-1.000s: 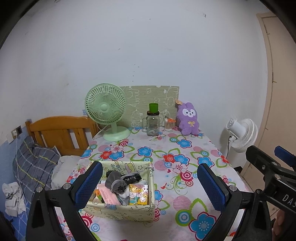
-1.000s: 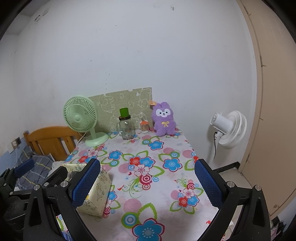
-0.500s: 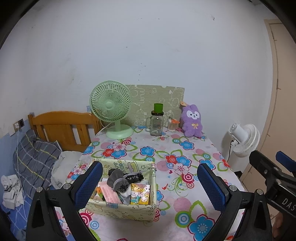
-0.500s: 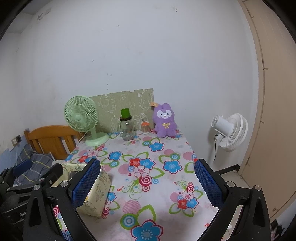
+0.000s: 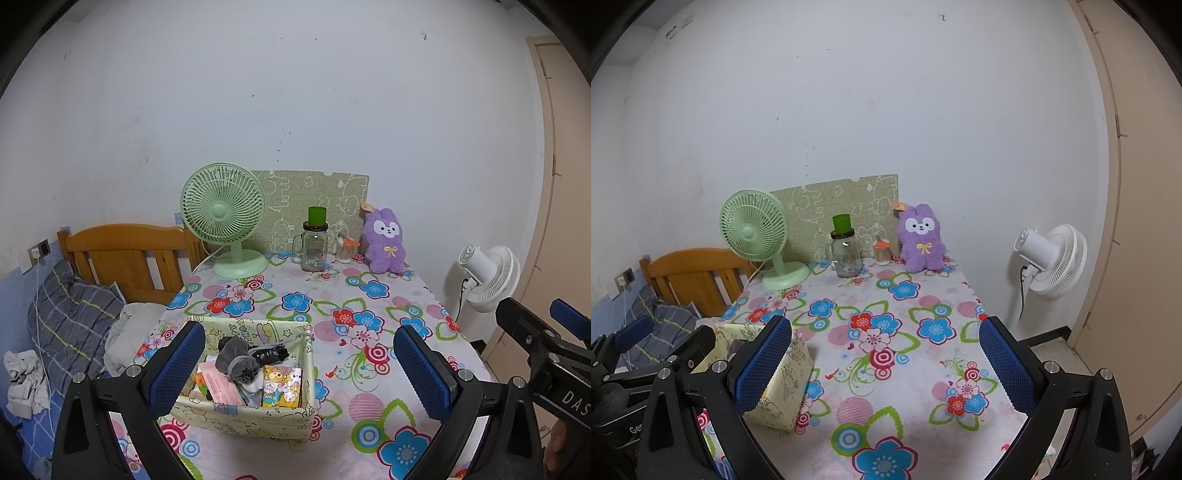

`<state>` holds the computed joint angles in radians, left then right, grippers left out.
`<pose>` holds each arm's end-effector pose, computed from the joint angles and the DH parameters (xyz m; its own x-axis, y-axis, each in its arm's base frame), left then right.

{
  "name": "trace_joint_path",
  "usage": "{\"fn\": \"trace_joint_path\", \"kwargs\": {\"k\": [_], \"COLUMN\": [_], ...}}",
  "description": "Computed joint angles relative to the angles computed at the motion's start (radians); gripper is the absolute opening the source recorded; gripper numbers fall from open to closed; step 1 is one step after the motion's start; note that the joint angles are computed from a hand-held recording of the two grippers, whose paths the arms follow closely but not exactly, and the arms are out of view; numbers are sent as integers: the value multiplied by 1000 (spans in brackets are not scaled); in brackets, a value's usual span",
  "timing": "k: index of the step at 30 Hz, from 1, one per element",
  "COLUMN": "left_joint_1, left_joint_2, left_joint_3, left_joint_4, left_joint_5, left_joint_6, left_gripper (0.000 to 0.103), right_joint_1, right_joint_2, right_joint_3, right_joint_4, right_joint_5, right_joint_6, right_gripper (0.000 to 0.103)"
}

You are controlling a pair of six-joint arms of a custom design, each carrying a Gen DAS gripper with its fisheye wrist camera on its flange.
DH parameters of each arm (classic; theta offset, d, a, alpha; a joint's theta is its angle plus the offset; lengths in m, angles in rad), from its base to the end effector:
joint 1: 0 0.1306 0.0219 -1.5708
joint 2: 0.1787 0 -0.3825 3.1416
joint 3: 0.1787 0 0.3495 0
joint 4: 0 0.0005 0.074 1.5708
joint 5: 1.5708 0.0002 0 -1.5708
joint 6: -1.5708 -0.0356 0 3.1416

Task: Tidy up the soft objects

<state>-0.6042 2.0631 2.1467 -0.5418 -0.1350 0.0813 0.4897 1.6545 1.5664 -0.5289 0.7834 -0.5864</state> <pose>0.5834 -0.3975 0.4108 -0.4005 0.1787 -0.8987 0.4325 0.9015 -0.0135 0.4975 0.2361 0.4117 -0.3286 0.2691 -0.9053 0.4281 0.8969 0.1112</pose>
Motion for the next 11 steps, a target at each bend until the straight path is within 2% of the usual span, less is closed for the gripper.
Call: {"fn": "trace_joint_path", "kwargs": {"k": [11], "left_joint_1": [1], "left_joint_2": [-3], "left_joint_3": [-8], "left_joint_4": [6], "left_joint_5": [7], "left_joint_6": [-4], "left_gripper": [103], "right_joint_1": [-2], "right_joint_2": [-1], "right_joint_3": [-2], "right_joint_4": [-2], "right_joint_5": [1], "right_joint_6": [-3], "right_gripper": [103]}}
